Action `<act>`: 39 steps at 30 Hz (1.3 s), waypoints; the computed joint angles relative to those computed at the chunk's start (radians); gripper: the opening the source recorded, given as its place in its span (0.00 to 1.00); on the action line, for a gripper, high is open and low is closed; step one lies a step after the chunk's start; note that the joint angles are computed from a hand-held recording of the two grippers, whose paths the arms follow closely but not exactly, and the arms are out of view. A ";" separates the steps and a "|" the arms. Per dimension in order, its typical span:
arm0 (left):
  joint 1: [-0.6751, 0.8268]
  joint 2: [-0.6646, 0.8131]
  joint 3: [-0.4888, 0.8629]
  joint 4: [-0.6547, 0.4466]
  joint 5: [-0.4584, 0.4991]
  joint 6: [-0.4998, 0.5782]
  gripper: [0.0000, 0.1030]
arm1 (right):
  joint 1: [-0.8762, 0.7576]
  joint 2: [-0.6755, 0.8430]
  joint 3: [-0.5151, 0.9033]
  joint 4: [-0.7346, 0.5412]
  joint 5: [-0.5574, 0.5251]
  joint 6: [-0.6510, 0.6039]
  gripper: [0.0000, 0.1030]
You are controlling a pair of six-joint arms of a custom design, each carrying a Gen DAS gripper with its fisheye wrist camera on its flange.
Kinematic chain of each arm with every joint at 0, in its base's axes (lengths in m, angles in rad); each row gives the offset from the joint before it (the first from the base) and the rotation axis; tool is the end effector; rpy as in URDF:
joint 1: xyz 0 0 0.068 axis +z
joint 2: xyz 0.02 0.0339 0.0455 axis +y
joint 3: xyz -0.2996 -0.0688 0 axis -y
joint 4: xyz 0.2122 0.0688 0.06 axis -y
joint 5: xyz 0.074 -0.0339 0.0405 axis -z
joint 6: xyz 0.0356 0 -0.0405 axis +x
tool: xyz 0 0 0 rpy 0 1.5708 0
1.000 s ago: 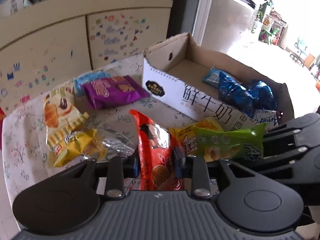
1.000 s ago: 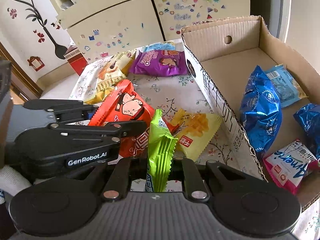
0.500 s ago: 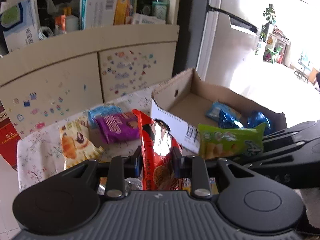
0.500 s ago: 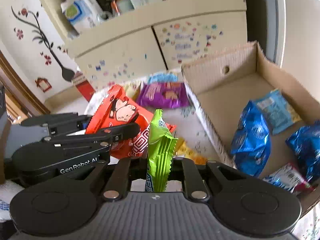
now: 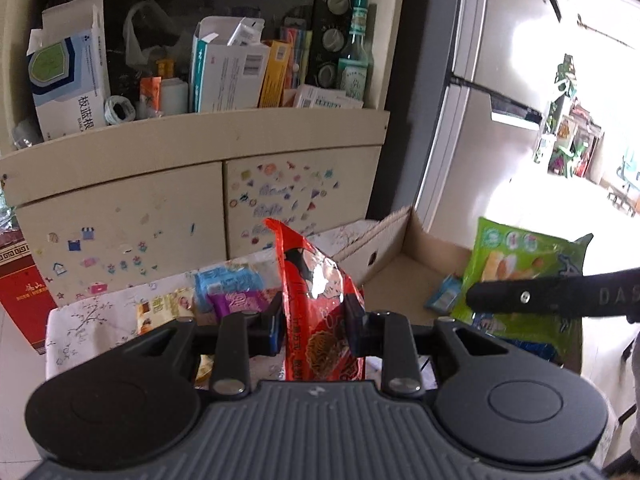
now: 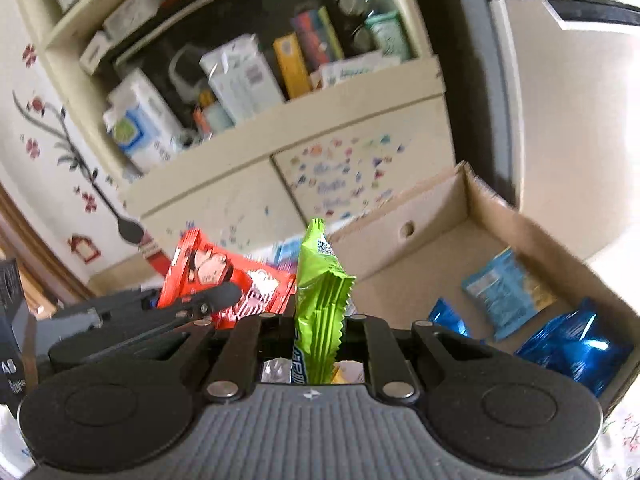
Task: Organize snacks
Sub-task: 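Lift the red and green packets and carry both toward the cardboard box, then lower both packets into the box and open both grippers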
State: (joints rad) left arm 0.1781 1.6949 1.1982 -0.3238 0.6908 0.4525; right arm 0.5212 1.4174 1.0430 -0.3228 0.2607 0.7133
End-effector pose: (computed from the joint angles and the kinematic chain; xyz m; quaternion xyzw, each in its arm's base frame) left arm 0.3400 0.0382 0.2882 0.2426 0.8503 -0.1926 0.4255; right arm 0.2446 0.1299 0.3182 0.1409 0.8890 0.1467 0.4102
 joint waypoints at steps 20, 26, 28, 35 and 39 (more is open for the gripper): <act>-0.179 -0.017 -0.002 0.127 0.011 -0.236 0.27 | -0.139 -0.107 -0.028 -0.015 0.061 0.063 0.16; -0.242 0.006 -0.012 0.168 -0.026 -0.261 0.27 | -0.144 -0.104 -0.020 -0.058 0.100 0.114 0.16; -0.261 0.018 -0.011 0.177 -0.037 -0.273 0.27 | -0.145 -0.101 -0.018 -0.070 0.107 0.133 0.16; -0.310 0.056 -0.028 0.212 -0.061 -0.288 0.28 | -0.161 -0.070 -0.003 -0.120 0.120 0.207 0.20; -0.309 0.063 -0.026 0.199 -0.071 -0.300 0.51 | -0.181 -0.071 -0.011 -0.134 0.098 0.250 0.38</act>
